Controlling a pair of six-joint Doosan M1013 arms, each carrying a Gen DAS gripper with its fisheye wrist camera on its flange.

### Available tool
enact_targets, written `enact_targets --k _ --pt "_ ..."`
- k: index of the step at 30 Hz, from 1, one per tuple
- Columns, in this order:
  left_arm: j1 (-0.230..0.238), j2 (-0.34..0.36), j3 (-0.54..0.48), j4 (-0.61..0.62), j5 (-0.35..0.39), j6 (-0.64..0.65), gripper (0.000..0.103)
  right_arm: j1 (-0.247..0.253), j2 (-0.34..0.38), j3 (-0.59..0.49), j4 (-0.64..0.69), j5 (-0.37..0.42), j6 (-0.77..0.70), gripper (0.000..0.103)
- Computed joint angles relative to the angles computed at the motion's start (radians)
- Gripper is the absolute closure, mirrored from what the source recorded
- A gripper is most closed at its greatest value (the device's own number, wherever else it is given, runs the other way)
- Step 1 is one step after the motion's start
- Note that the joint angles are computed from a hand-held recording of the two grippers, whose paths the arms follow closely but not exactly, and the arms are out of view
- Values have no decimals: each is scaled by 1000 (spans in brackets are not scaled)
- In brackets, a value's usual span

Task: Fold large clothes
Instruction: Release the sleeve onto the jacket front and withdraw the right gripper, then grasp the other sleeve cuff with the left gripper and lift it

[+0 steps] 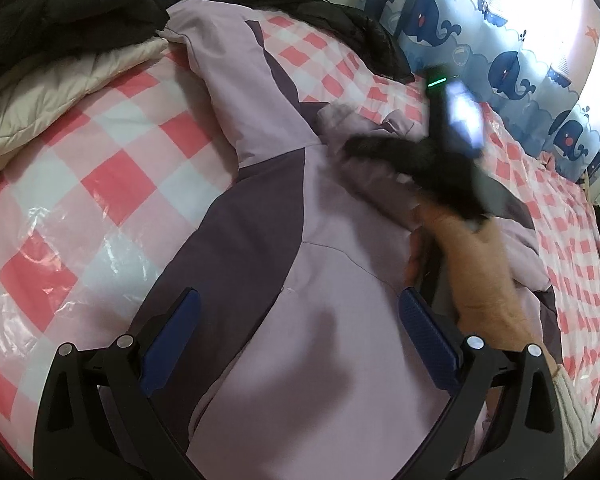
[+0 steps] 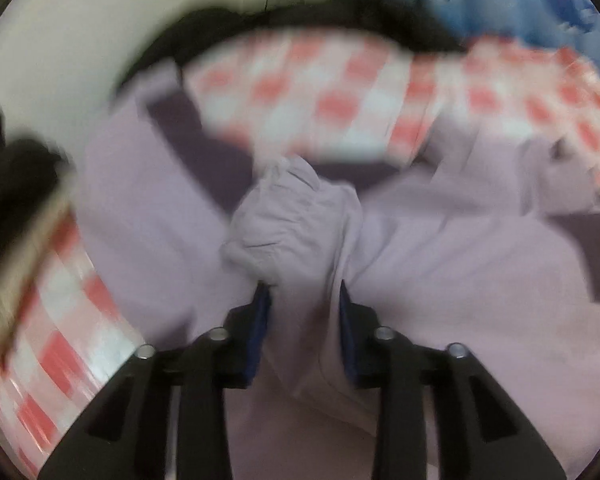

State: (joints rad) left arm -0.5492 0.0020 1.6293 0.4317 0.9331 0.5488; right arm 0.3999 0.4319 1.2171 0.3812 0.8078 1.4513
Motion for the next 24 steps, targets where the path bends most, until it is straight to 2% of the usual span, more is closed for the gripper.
enact_targets --k 1,3,5,7,9,10,12,14,15,17,19,21,22,24 --pt "-1 3 -2 -2 4 5 8 4 19 -17 -15 58 -6 45" --pt "-3 6 -3 -6 8 13 8 -5 1 4 18 49 -43 45" --pt "-5 7 -4 -1 9 13 8 -44 -58 73 216 -18 -185 44" --pt "-8 11 -7 6 16 12 8 -73 -119 144 301 -115 -270 31" --pt "-13 14 -9 16 20 10 8 -105 -168 201 273 -208 -246 27" --pt "-20 15 -11 37 26 7 8 -127 -185 222 196 -238 -168 27" --pt "-45 17 -18 118 39 -11 8 -180 -193 239 56 -216 18 27" --pt "-59 39 -51 172 51 0 8 -247 -186 248 110 -113 60 27" --pt "-57 54 -76 167 55 24 8 -268 -195 265 142 -99 51 27" --pt "-53 92 -134 183 41 54 8 -313 -234 318 243 -103 -38 27" --pt "-50 164 -222 249 31 86 8 -358 -293 391 411 -97 -144 27" --pt "-38 245 -314 243 51 136 8 -384 -352 473 565 -95 -217 27" --pt "-27 279 -351 211 56 169 8 -394 -381 514 627 -101 -250 26" --pt "-1 369 -438 136 110 241 8 -371 -421 553 673 -121 -262 20"
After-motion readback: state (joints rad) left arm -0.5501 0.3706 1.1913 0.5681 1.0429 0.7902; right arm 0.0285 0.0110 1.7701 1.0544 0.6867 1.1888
